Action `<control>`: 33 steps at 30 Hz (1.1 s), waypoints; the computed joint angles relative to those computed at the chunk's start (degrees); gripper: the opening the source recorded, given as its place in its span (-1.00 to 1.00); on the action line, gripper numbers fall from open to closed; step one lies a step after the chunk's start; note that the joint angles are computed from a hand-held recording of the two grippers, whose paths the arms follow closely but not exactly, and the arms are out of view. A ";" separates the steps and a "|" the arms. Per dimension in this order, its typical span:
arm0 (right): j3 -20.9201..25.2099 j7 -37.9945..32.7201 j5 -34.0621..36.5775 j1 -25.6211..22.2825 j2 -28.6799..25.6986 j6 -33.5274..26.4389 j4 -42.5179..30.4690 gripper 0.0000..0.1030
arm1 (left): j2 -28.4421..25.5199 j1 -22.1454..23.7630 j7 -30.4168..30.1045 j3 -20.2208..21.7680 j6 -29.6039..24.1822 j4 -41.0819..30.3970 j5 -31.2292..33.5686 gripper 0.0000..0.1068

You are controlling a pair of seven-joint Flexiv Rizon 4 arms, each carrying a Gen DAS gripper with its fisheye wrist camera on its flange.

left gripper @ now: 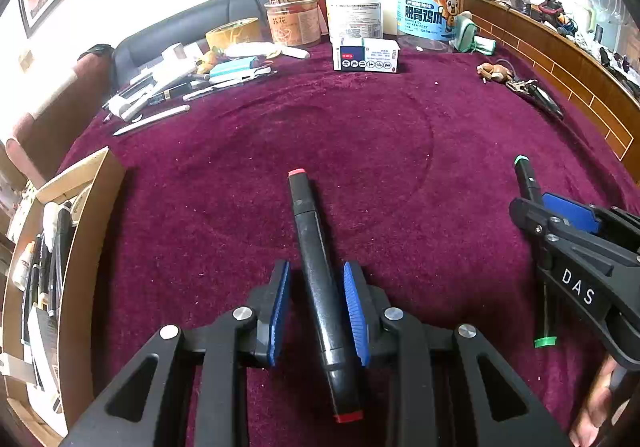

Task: Organize rigid objects
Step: 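Lift and carry both markers over the tray with both tools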

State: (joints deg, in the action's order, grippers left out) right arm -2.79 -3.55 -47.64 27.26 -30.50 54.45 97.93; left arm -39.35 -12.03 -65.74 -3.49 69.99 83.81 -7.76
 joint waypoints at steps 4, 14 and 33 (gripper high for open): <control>0.00 0.05 -0.04 -0.03 -0.02 0.12 0.03 -0.41 | -0.01 0.31 0.43 -0.45 0.22 0.17 -0.21 -0.50; 0.11 0.94 -0.08 -0.82 0.21 3.61 0.92 -0.23 | 1.00 4.61 4.86 -5.43 -4.28 1.39 -6.70 -0.70; -3.15 6.03 -0.51 -0.62 0.86 13.28 3.94 -0.18 | 2.15 1.85 4.33 -1.79 0.46 3.80 -4.62 -0.73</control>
